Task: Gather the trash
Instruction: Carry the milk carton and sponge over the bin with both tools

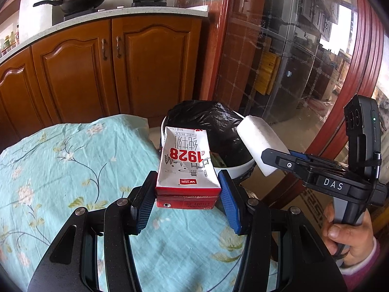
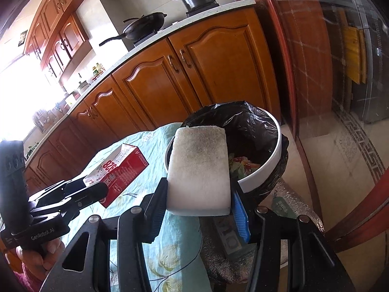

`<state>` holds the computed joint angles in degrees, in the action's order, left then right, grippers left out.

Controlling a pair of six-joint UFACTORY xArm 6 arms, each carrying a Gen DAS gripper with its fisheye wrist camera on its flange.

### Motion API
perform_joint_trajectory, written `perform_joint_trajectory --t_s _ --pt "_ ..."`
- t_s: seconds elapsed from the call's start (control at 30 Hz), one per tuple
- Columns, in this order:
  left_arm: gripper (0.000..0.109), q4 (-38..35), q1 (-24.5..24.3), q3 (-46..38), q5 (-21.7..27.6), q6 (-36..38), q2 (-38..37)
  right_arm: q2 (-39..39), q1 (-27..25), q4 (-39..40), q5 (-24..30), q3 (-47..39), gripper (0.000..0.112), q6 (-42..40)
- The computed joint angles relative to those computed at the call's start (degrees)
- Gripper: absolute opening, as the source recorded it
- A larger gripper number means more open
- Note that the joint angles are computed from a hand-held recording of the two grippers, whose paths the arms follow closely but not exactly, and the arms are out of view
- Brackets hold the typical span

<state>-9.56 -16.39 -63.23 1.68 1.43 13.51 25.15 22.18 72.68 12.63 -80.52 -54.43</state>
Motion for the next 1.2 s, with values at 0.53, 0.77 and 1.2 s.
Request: perform_joint_trajectory --t_s 0.53,0.77,1.2 --pt "0.05 3.87 0.33 -10.98 4.41 -1.55 7.25 4.61 -1.92 -9.22 1.56 -5.96 0.05 7.82" --pt "0.05 6.92 0.39 -17.0 6.9 -3.06 11.26 8.18 -3.22 -16.82 3.13 -10.56 0.05 14.38" --pt "0.05 3.58 0.57 -30.16 15.05 -0.05 20.25 14.29 -5.27 -29.75 7.01 -18.52 0.05 25.47"
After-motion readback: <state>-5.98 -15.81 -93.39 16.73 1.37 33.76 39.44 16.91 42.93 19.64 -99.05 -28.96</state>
